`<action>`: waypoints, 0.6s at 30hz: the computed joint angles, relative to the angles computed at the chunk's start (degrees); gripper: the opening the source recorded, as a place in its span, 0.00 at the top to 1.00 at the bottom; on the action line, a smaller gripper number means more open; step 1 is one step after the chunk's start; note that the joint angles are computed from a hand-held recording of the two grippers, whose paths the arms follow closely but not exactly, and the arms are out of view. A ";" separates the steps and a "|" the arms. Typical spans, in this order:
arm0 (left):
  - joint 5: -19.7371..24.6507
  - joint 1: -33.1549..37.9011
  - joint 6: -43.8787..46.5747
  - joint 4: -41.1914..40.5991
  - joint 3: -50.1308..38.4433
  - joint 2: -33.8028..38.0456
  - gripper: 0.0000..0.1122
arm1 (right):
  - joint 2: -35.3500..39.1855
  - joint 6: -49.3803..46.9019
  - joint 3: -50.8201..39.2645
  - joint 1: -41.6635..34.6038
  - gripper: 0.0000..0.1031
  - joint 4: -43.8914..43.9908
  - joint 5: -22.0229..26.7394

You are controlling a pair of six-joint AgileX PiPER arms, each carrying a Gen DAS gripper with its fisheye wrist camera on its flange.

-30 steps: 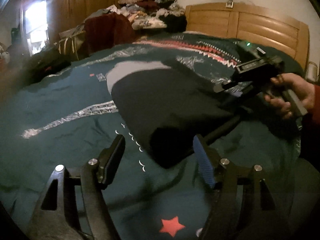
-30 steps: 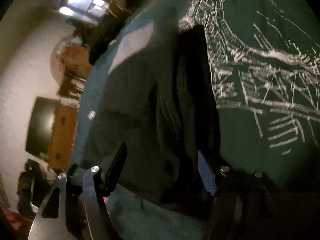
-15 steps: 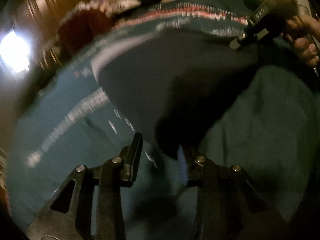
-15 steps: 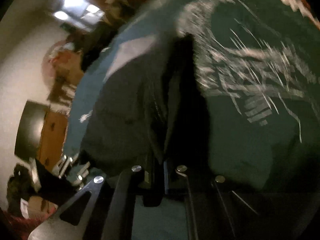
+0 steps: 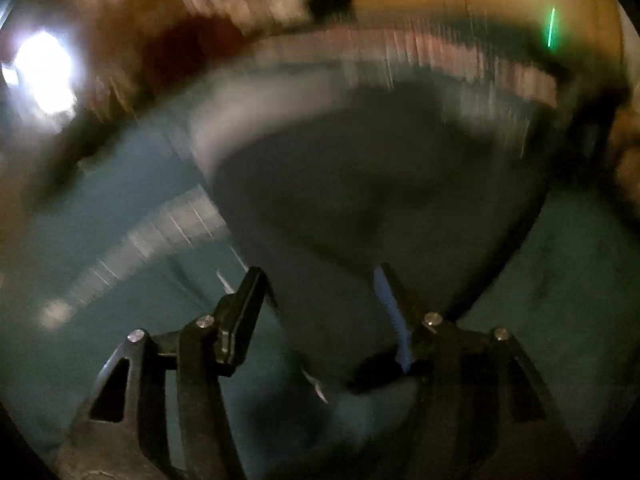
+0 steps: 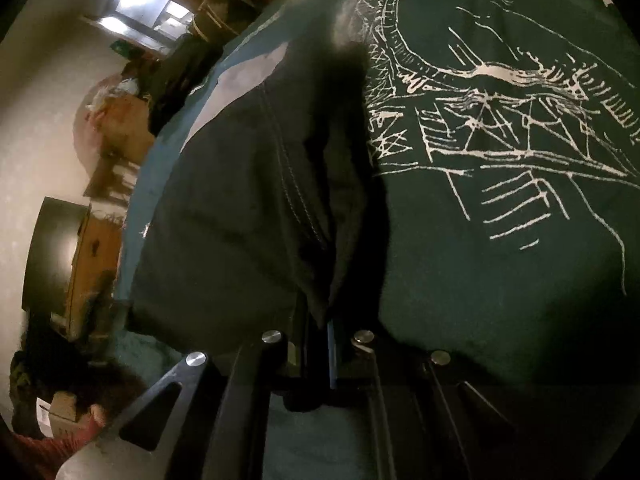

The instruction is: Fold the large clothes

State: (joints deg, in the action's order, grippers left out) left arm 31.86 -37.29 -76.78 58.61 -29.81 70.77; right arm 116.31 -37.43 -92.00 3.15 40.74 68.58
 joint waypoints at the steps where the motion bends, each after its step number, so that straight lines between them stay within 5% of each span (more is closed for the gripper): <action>1: -0.56 0.14 -1.31 0.84 0.79 -0.89 0.48 | -0.10 0.12 -0.43 -0.09 0.93 -0.32 0.31; 3: -0.15 0.00 -0.36 -1.87 1.55 -4.91 0.49 | 0.88 -0.33 -1.80 -0.24 0.93 -0.59 1.06; 7: 7.34 -4.77 -8.11 3.04 1.27 -12.99 0.54 | 1.16 -0.78 -1.94 0.61 0.94 -2.22 0.15; 9: 9.41 -2.94 -11.36 8.14 -0.27 -16.71 0.54 | -1.40 -0.17 -1.71 2.27 0.84 -6.20 0.41; 12: 0.01 11.23 -11.87 14.88 -3.33 -14.77 0.50 | -7.26 0.08 -0.41 3.26 0.66 -11.33 0.26; 15: -11.67 25.14 -15.25 22.88 -9.16 -2.93 0.50 | -9.92 -0.12 -3.99 3.22 0.65 -9.44 0.49; 18: -17.50 31.96 -8.81 19.07 -18.40 11.38 0.51 | -3.84 1.37 -15.27 8.80 0.65 -7.92 -3.05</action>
